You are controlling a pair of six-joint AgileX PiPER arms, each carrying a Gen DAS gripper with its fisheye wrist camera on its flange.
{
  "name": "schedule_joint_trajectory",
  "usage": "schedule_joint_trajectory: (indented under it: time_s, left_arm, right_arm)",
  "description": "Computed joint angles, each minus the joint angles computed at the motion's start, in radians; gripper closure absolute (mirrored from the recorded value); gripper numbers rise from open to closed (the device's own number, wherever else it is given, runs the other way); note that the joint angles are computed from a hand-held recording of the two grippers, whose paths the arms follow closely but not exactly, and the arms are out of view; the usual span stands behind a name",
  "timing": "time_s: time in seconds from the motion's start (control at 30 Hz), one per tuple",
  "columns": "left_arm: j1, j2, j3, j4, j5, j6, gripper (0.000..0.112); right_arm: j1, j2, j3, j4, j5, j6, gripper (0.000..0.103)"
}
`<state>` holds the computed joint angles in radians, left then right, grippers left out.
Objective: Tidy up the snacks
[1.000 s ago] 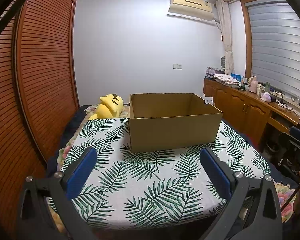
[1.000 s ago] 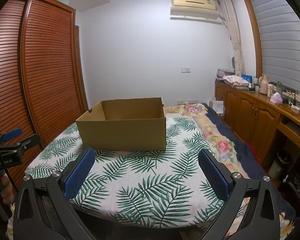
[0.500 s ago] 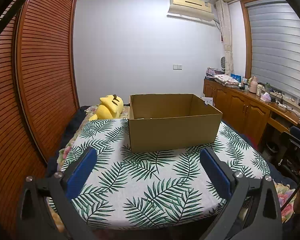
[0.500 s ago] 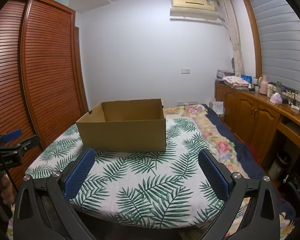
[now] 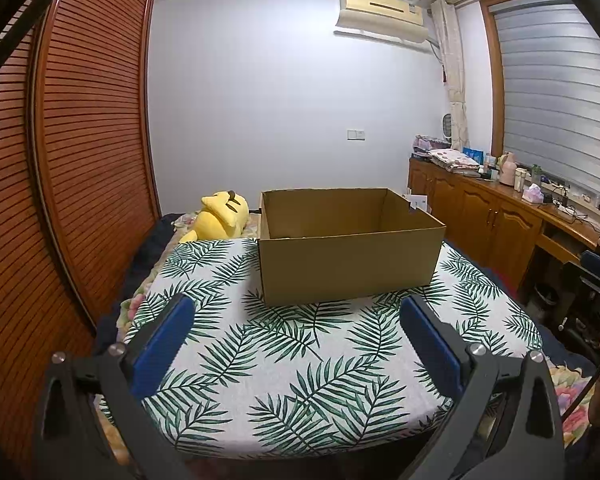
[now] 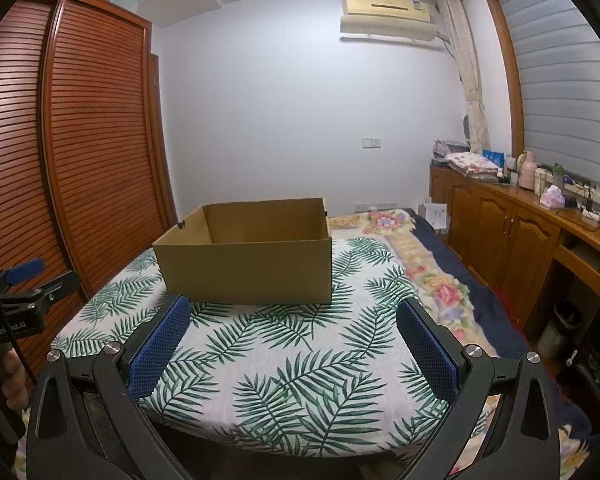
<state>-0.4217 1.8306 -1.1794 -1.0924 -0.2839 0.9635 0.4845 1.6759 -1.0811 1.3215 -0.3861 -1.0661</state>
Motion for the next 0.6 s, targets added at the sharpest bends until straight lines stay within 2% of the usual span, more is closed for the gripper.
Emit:
schedule_joint_trajectory:
  time_s: [0.6]
  left_arm:
    - [-0.008, -0.002, 0.000, -0.009, -0.012, 0.012, 0.009]
  right_arm:
    - [0.001, -0.003, 0.003, -0.005, -0.001, 0.005, 0.000]
